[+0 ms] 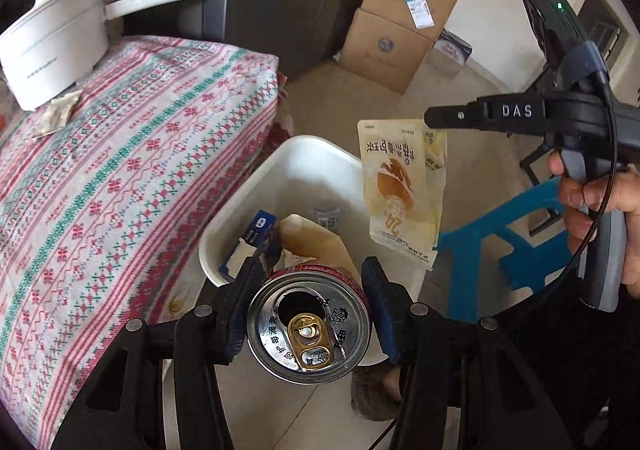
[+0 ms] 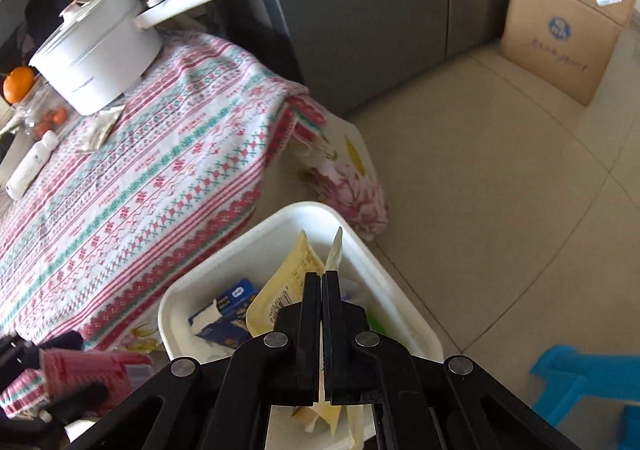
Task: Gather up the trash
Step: 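Carry the can and snack bag over the white bin and open both grippers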
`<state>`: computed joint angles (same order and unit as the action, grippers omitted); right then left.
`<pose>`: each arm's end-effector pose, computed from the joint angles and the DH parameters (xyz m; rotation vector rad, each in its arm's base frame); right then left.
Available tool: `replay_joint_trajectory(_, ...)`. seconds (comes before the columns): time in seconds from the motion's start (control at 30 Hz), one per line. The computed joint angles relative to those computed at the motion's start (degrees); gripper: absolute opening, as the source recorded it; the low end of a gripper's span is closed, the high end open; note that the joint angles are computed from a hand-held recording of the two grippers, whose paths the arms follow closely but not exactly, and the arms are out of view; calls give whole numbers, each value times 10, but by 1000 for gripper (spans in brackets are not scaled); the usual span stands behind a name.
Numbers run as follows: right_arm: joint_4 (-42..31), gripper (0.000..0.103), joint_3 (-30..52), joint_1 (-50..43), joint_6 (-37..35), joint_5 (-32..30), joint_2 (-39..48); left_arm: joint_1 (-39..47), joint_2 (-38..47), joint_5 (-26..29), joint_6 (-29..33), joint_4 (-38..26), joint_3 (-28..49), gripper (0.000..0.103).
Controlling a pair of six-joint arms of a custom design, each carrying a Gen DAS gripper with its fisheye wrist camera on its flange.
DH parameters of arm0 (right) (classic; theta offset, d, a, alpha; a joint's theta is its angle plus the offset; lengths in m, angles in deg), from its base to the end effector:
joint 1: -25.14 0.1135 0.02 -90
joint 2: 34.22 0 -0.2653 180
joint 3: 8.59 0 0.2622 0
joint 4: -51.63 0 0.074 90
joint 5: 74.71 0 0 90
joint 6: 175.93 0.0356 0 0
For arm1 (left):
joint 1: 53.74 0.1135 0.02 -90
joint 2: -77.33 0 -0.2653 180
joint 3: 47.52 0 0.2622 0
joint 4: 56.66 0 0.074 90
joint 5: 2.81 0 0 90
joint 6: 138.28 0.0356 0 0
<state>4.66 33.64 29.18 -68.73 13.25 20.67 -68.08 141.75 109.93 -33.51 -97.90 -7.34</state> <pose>0.1781 0.0138 0.1785 0.2878 2.6056 0.1770 0.1796 -0.0601 0.1479 0.7825 2.5505 -0.5338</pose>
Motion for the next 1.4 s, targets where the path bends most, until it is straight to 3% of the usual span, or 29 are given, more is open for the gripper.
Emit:
replay_joint_trajectory(0.13, 7, 0, 1, -17, -5, -3, 16, -31, 27, -18, -18, 32, -7, 55)
replay_joint_trajectory(0.3, 15, 8, 3, -54, 7, -42, 33, -41, 59, -28, -22, 58, -8, 55)
replay_joint_trajectory(0.37, 10, 25, 2, -61, 6, -45, 24, -44, 69, -33, -23, 68, -9, 55)
replay_joint_trajectory(0.43, 4, 30, 1, -64, 5, -46, 13, -52, 77, -43, -26, 78, -10, 55)
replay_joint_trajectory(0.77, -8, 30, 6, -37, 2, -16, -3, -83, 108, -81, -32, 109, -7, 56)
replay_joint_trajectory(0.9, -8, 30, 7, -33, 2, -14, -2, -77, 75, -84, -30, 95, -10, 68)
replay_joint_trajectory(1.17, -6, 33, 12, -16, 11, -11, 2, -16, 18, -63, -1, 34, -2, 69)
replay_joint_trajectory(1.4, 1, 39, 32, 43, 49, 14, 18, 119, -28, -21, 74, -46, 13, 69)
